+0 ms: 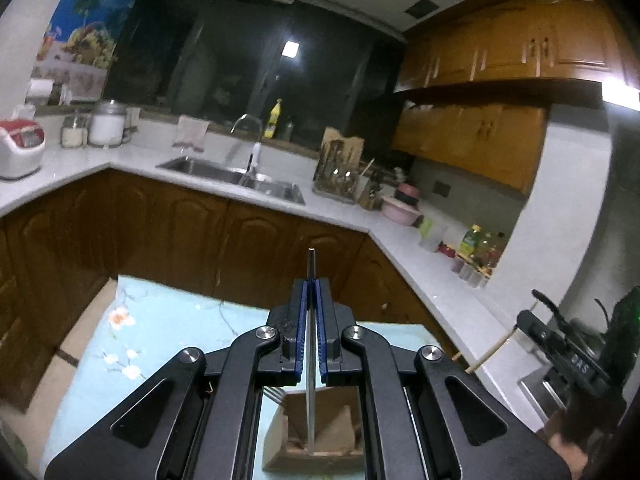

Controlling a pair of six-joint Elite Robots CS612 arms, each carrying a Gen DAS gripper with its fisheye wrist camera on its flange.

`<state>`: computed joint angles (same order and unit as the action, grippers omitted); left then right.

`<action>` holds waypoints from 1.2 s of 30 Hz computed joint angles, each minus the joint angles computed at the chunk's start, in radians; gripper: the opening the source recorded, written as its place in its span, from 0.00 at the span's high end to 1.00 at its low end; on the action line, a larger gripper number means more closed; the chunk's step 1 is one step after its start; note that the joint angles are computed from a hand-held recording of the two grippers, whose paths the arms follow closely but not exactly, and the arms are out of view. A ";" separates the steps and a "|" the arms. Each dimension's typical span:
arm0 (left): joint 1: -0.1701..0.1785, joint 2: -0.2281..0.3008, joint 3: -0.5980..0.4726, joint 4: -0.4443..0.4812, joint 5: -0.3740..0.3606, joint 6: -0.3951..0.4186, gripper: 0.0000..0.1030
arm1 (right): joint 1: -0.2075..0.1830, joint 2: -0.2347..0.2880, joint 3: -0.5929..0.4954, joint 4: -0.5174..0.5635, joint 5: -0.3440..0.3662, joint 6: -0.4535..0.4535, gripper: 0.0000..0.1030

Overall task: Organize utensils
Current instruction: 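Lower both chopsticks into the wooden holder and open both tools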

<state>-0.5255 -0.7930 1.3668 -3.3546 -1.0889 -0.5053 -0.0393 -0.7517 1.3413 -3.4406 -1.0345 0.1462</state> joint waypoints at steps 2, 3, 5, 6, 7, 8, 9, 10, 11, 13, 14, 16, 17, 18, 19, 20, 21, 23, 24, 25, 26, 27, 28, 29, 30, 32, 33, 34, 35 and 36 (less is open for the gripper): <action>-0.003 0.021 -0.005 -0.050 0.041 0.003 0.96 | 0.004 0.015 -0.007 0.013 -0.011 -0.001 0.95; -0.004 0.027 -0.003 -0.068 0.058 -0.005 0.96 | 0.006 0.023 -0.008 0.015 -0.012 0.002 0.95; -0.004 0.032 0.002 -0.092 0.079 -0.021 0.95 | 0.008 0.037 -0.007 0.014 -0.013 0.001 0.95; -0.002 0.036 0.002 -0.102 0.084 -0.029 0.95 | 0.008 0.041 -0.008 0.015 -0.010 -0.001 0.95; -0.001 0.038 -0.001 -0.103 0.087 -0.034 0.95 | 0.009 0.047 -0.006 0.017 -0.008 -0.006 0.95; 0.003 0.040 -0.004 -0.099 0.084 -0.041 0.95 | 0.009 0.051 -0.007 0.023 -0.006 -0.010 0.95; 0.006 0.041 -0.008 -0.096 0.073 -0.046 0.96 | 0.009 0.053 -0.009 0.032 -0.003 -0.011 0.95; 0.010 0.042 -0.013 -0.096 0.067 -0.053 0.96 | 0.010 0.054 -0.008 0.041 -0.003 -0.015 0.95; 0.011 0.044 -0.018 -0.100 0.064 -0.058 0.96 | 0.009 0.056 -0.011 0.046 -0.005 -0.016 0.95; 0.015 0.049 -0.031 -0.107 0.056 -0.058 0.96 | 0.008 0.056 -0.013 0.055 0.002 -0.009 0.95; 0.015 0.052 -0.035 -0.111 0.058 -0.057 0.96 | 0.008 0.054 -0.011 0.052 0.002 -0.006 0.95; 0.015 0.062 -0.049 -0.119 0.059 -0.062 0.96 | 0.009 0.053 -0.012 0.046 -0.001 -0.008 0.95; 0.016 0.065 -0.054 -0.119 0.057 -0.066 0.96 | 0.009 0.054 -0.015 0.047 -0.001 -0.009 0.95; 0.017 0.071 -0.059 -0.118 0.055 -0.074 0.96 | 0.009 0.054 -0.016 0.049 -0.001 -0.011 0.95; 0.016 0.075 -0.063 -0.120 0.057 -0.080 0.96 | 0.011 0.055 -0.018 0.050 -0.005 -0.014 0.95; 0.016 0.080 -0.065 -0.113 0.054 -0.085 0.96 | 0.012 0.057 -0.021 0.055 -0.006 -0.019 0.95; 0.015 0.083 -0.066 -0.101 0.055 -0.086 0.96 | 0.013 0.058 -0.024 0.063 -0.005 -0.023 0.95; 0.011 0.091 -0.058 -0.102 0.063 -0.084 0.96 | 0.016 0.061 -0.022 0.069 -0.010 -0.032 0.95; 0.009 0.093 -0.053 -0.099 0.065 -0.087 0.96 | 0.018 0.062 -0.022 0.070 -0.013 -0.038 0.95; 0.009 0.095 -0.052 -0.088 0.060 -0.095 0.96 | 0.017 0.065 -0.024 0.070 -0.013 -0.041 0.95; 0.009 0.097 -0.046 -0.074 0.047 -0.108 0.96 | 0.016 0.066 -0.023 0.076 -0.008 -0.042 0.95; 0.009 0.099 -0.043 -0.065 0.038 -0.117 0.96 | 0.015 0.066 -0.021 0.085 -0.002 -0.042 0.95; 0.008 0.101 -0.038 -0.052 0.035 -0.126 0.96 | 0.015 0.066 -0.019 0.089 0.001 -0.044 0.95; 0.007 0.103 -0.035 -0.044 0.029 -0.131 0.96 | 0.016 0.067 -0.017 0.086 0.000 -0.046 0.95; 0.007 0.103 -0.032 -0.037 0.022 -0.134 0.96 | 0.015 0.066 -0.016 0.090 0.002 -0.051 0.95; 0.004 0.103 -0.023 -0.027 0.013 -0.139 0.96 | 0.015 0.063 -0.013 0.096 0.007 -0.058 0.95; 0.003 0.103 -0.019 -0.021 0.006 -0.140 0.96 | 0.015 0.062 -0.014 0.101 0.006 -0.063 0.95; 0.002 0.102 -0.017 -0.012 -0.003 -0.138 0.96 | 0.015 0.061 -0.013 0.107 0.006 -0.064 0.95; 0.000 0.101 -0.017 0.000 -0.007 -0.136 0.95 | 0.014 0.060 -0.014 0.116 0.005 -0.068 0.95; -0.005 0.102 -0.016 -0.005 0.010 -0.123 0.95 | 0.014 0.058 -0.015 0.127 -0.001 -0.074 0.95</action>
<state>-0.5302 -0.6908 1.3512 -3.3592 -1.0789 -0.6286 -0.0251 -0.6940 1.3261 -3.3138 -1.0356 0.0725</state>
